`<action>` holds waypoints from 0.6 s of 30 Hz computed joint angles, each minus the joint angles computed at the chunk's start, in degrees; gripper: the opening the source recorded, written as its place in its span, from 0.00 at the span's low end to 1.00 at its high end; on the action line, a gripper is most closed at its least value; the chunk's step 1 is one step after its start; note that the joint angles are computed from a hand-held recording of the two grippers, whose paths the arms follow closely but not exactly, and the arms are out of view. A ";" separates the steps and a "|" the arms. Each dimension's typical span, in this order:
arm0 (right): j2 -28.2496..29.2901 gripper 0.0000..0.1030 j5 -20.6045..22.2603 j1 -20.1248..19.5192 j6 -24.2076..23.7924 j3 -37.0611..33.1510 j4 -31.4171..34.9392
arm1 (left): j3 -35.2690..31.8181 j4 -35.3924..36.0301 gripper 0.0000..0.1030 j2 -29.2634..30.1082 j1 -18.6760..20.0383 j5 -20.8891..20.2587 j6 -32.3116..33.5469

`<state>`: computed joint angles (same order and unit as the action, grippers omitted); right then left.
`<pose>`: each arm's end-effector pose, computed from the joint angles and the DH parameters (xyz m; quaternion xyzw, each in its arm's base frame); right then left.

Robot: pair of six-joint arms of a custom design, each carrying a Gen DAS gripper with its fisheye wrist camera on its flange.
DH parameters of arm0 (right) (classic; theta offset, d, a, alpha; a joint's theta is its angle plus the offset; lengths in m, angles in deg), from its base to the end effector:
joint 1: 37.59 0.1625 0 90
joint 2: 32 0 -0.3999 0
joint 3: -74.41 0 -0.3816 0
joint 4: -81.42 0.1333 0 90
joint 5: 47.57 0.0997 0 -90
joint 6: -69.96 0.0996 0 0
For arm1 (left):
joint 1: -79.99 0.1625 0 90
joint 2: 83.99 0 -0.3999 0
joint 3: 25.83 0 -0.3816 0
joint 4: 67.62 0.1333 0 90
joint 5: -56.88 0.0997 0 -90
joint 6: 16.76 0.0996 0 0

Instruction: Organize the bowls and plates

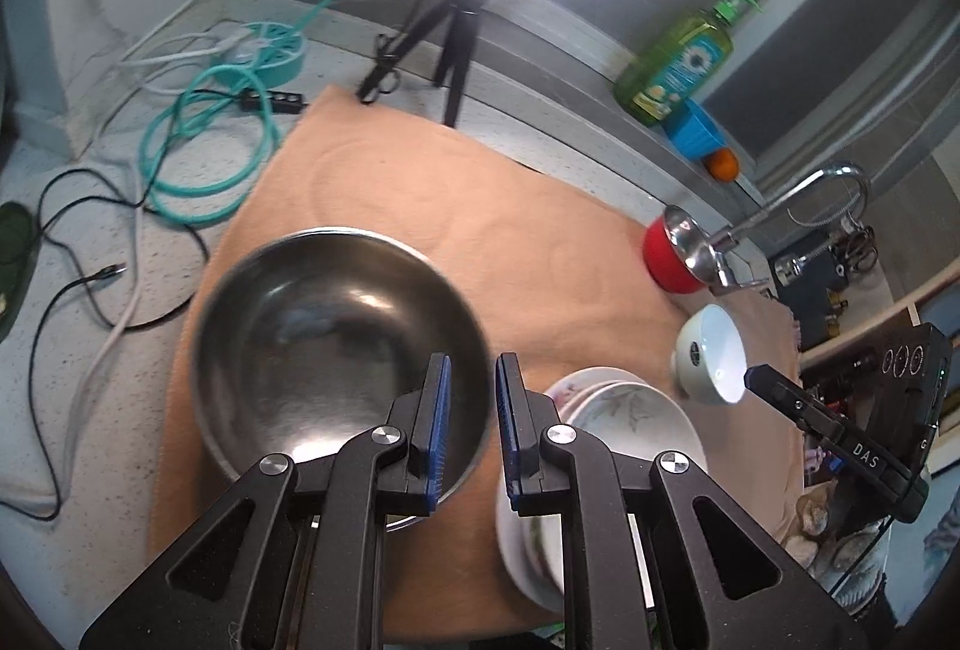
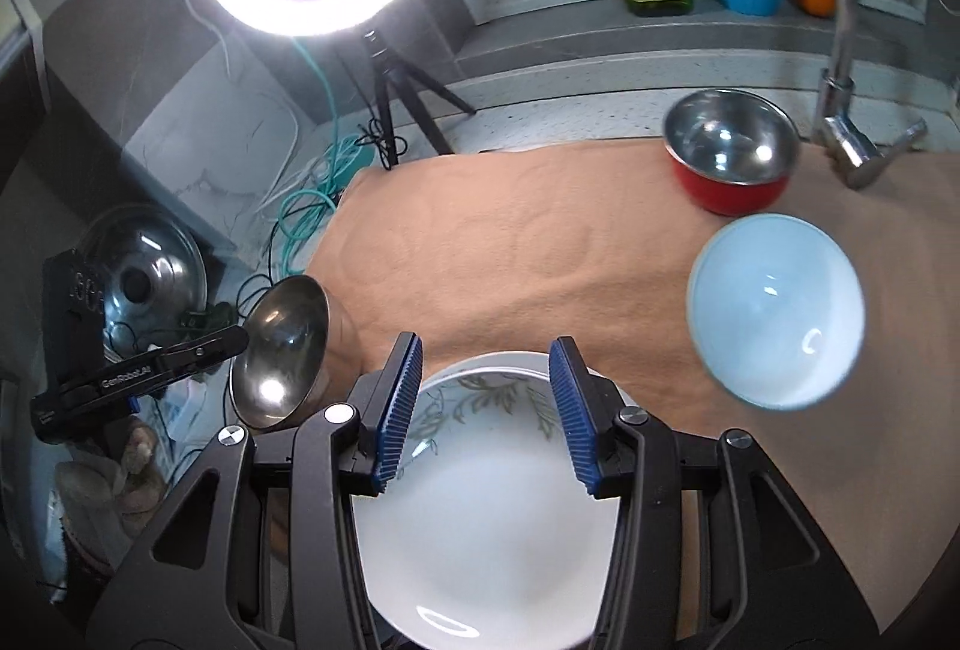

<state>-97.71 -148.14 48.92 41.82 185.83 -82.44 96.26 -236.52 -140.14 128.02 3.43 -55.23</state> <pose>0.0804 -0.5710 0.2146 0.1843 -0.9484 0.2086 0.1520 -0.1868 -0.4957 0.0906 -0.0066 0.9441 -0.2830 0.1687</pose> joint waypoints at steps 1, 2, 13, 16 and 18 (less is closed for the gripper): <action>-0.91 0.45 0.22 -0.40 -0.24 0.32 0.05 | -0.87 0.07 0.13 0.76 0.01 -0.56 0.64; -1.54 0.47 -0.11 -0.58 -0.66 0.52 -0.26 | -1.77 0.26 0.13 1.57 -0.05 -1.04 1.17; -6.73 0.58 -4.72 -4.62 0.40 -1.65 -0.04 | -12.66 3.52 0.13 10.65 0.07 -5.19 5.90; -7.17 0.58 -3.36 -6.28 1.16 -3.65 1.55 | -16.67 4.61 0.13 13.72 -0.01 -5.56 7.39; -6.88 0.58 -2.63 -7.34 0.96 -5.83 2.92 | -19.20 5.05 0.13 15.61 -0.04 -5.66 8.14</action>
